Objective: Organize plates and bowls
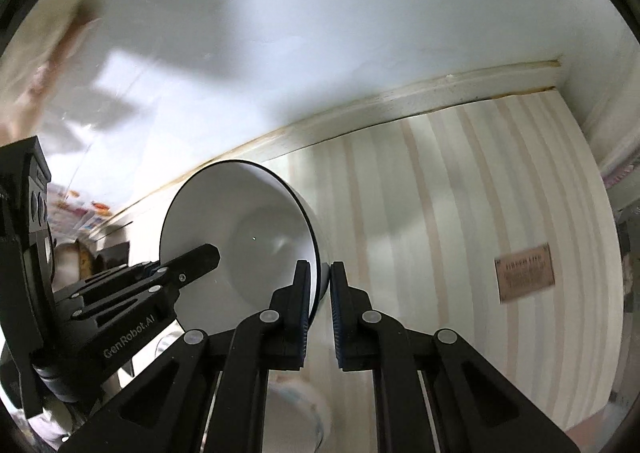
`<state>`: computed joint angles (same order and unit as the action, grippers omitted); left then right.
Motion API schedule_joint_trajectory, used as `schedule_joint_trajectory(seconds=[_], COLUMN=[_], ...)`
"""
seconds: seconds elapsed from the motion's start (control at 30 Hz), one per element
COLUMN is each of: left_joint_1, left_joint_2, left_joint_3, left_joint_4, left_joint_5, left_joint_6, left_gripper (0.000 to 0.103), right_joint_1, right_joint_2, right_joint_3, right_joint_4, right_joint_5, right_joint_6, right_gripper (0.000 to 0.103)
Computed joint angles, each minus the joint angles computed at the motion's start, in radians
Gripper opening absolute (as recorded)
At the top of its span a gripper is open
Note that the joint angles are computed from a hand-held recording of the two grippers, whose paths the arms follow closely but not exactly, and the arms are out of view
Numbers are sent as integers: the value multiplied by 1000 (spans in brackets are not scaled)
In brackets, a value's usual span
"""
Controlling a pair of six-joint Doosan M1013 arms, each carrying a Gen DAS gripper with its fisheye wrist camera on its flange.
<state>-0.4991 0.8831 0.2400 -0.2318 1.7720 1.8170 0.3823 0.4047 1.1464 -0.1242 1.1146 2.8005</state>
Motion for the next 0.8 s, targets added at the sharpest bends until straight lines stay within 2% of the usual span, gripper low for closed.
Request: schedule_joint_trajectory(seconds=[0.03,0.27,0.53,0.8], left_joint_1=[4,41,66,67], left_joint_2=[3,-155,-237,-252], left_joint_3=[-3,261,436,525], left_joint_4=[0,-27,-16,32], left_joint_5=[-7,-117,-138,-106], left_joint_6=[10,83,122,125], left_gripper=[7,8,8,8], right_joint_1=[11,87,150,159], right_joint_2=[-14,-32,-29,-24], right_joint_3=[6,-10,2,59], right_joint_4=[-13,-54,-40,30], right_joint_5=[2,30,31,3], right_joint_6=[14,80,128,140], right_gripper=[11,11,11,11])
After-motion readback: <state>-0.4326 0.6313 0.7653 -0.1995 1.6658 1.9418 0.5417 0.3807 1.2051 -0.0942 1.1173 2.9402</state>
